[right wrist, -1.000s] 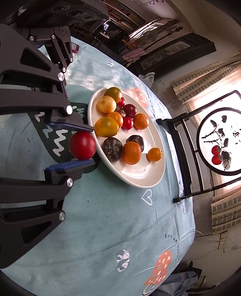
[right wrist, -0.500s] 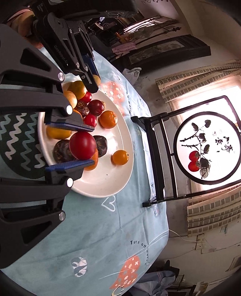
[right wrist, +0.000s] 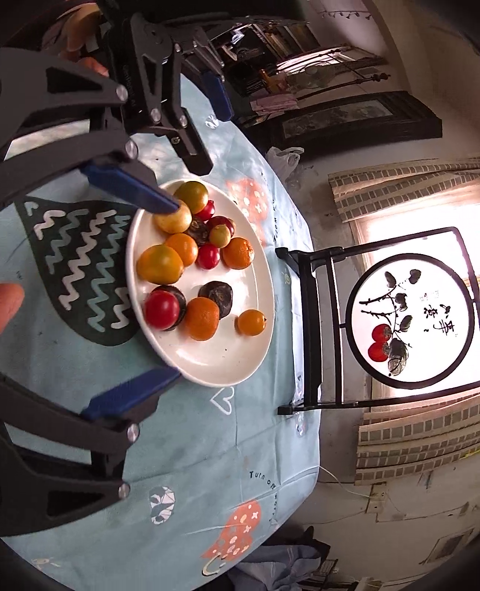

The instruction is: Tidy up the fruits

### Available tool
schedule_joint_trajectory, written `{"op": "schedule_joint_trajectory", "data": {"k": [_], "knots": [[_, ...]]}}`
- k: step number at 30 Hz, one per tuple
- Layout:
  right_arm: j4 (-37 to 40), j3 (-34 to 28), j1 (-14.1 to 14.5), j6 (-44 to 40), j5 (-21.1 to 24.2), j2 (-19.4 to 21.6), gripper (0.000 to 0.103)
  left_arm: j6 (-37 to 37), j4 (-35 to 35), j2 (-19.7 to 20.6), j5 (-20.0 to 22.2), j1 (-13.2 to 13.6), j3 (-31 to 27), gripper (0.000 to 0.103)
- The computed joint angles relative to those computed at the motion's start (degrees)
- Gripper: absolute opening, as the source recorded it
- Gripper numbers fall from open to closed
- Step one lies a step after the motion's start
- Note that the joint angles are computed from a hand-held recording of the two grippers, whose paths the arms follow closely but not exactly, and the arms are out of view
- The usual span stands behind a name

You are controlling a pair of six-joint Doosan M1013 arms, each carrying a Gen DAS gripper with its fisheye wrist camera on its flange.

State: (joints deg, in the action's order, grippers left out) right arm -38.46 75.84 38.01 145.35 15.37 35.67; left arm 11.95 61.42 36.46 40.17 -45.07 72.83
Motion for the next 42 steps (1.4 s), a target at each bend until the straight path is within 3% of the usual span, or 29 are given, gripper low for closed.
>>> {"op": "schedule_joint_trajectory", "data": {"k": [2,7,10,15,19,27,42], "knots": [[-2.28,1.65,0.24,2.15,-0.51,-0.82,0.101,-1.12,1.22,-0.61,0.12,-0.51,1.16,0.101],[12.61,3.90,-0.08,-10.84,-1.51,-2.11,0.102,-0.39,1.43,-1.46,0.83,-1.23,2.96,0.101],[5.06,4.48,0.75,-5.24,0.75,-2.38,0.102,1.40,-1.00,-1.61,1.39,-1.28,3.18,0.101],[0.13,5.20,1.90,-4.74,3.30,-2.47,0.102,3.39,-3.83,-1.69,2.37,-1.31,3.44,0.101],[0.31,4.94,2.65,-8.30,5.20,-2.19,0.102,3.61,-4.08,-1.96,2.33,-1.36,3.94,0.101],[3.83,5.82,1.71,-7.95,3.36,-2.89,0.102,3.97,-5.20,-2.18,2.31,-1.26,4.44,0.101],[5.63,5.42,1.82,-10.03,4.15,-2.57,0.102,2.60,-5.22,-2.60,1.84,-1.01,5.50,0.101]]}}
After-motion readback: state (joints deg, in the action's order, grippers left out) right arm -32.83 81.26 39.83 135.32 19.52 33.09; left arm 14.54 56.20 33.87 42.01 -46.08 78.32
